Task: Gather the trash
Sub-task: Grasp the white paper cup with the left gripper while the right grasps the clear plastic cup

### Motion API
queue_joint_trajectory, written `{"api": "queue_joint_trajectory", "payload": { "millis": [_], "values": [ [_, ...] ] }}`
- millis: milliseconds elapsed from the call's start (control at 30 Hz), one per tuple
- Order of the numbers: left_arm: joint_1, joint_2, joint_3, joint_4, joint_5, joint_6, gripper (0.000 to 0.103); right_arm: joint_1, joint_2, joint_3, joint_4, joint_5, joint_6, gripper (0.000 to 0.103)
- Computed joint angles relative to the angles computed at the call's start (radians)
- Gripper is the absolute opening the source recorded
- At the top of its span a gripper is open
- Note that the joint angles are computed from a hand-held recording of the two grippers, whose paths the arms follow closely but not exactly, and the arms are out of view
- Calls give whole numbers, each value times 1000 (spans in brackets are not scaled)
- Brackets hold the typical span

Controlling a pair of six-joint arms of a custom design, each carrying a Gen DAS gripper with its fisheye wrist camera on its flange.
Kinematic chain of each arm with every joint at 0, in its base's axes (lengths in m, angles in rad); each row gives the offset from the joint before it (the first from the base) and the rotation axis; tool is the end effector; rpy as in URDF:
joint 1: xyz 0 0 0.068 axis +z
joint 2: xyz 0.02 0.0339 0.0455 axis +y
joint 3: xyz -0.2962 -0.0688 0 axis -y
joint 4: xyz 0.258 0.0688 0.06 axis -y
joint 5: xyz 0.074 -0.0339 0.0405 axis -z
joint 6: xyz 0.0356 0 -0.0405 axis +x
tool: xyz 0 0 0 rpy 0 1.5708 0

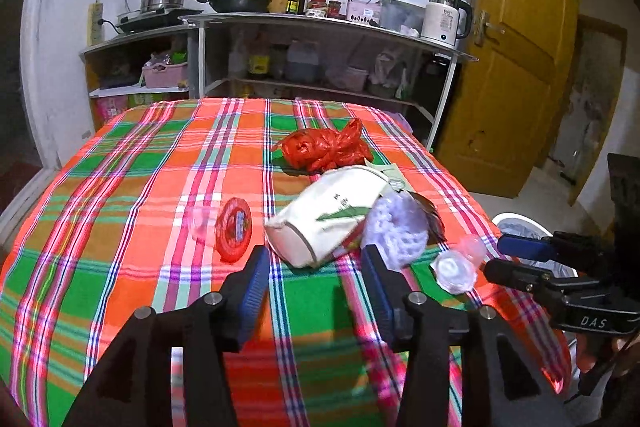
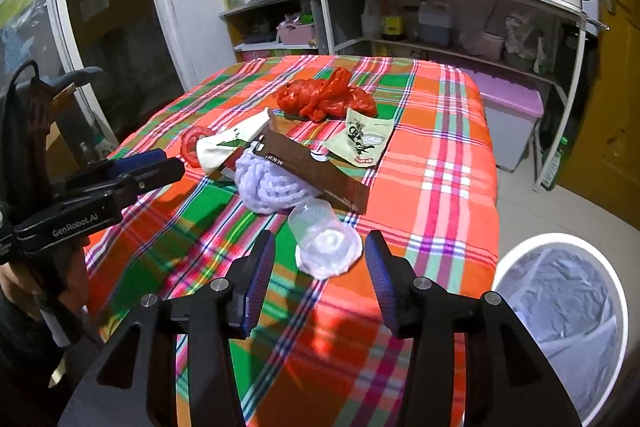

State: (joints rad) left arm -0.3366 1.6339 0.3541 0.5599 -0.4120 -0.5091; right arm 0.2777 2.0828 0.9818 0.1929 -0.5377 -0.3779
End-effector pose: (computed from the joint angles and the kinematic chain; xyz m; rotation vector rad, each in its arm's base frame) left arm 0.2410 -0.0692 0.1089 -0.3988 2.1834 0.0102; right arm 0.3794 0.1271 0.0864 -0.9837 2.1891 0.6163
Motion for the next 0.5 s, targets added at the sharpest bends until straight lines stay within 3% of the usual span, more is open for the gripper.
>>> {"api": "queue_joint_trajectory", "payload": {
  "millis": [133, 500],
  "values": [
    [62, 29, 17, 26, 50, 52, 56, 23, 25, 30, -5, 13, 6, 48],
    [199, 156, 125, 49, 233, 169, 61, 43, 81, 109, -64, 27, 18, 48]
  ]
}}
